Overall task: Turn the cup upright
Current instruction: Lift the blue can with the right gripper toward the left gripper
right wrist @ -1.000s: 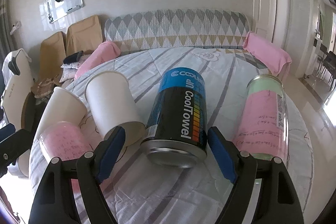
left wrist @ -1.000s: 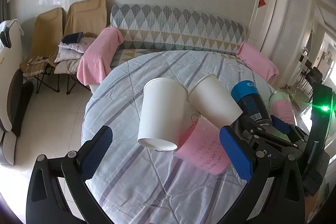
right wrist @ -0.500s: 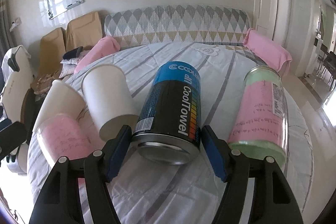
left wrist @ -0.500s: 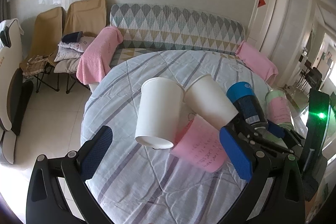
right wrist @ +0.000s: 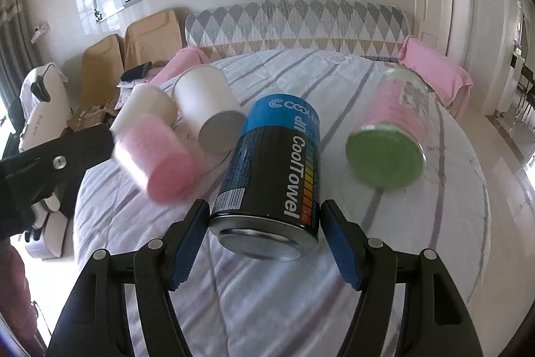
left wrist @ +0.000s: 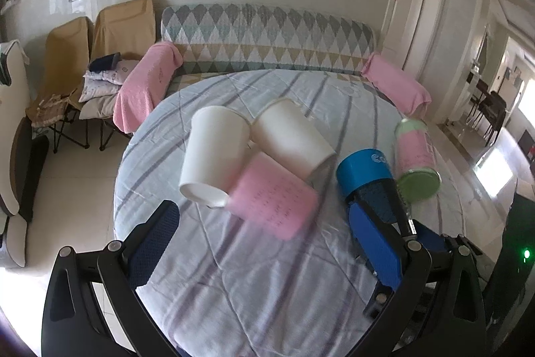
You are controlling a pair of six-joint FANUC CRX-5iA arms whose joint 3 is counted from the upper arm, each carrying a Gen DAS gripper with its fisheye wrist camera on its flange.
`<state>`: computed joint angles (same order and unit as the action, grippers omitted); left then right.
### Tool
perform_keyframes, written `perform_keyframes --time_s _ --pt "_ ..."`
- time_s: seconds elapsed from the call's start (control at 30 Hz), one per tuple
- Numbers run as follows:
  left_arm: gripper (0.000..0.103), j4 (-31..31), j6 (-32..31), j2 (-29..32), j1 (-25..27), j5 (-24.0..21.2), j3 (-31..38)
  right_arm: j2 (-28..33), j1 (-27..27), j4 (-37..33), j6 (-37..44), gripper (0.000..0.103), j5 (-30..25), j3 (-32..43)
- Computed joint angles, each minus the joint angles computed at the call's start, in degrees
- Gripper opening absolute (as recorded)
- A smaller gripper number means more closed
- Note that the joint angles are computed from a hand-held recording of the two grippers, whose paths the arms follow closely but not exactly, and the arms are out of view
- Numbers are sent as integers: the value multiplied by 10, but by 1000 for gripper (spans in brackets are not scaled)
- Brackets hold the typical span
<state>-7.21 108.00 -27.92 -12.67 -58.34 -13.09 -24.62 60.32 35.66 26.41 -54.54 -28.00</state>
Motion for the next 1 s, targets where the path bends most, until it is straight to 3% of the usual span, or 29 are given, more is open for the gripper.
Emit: perform_keyframes --time_s 0.47,0.7,0.77,1.0 --pt "103 -41 53 17 -71 -74 41 -68 60 10 -37 70 -18 -46" --pt "103 -42 60 27 -78 -90 49 -77 55 3 -43 72 -2 -55" --pt "103 -43 64 32 -82 -92 54 -80 56 2 -46 81 2 -55" --pt "103 -9 54 53 -83 -88 62 -105 70 14 -41 81 -4 -66"
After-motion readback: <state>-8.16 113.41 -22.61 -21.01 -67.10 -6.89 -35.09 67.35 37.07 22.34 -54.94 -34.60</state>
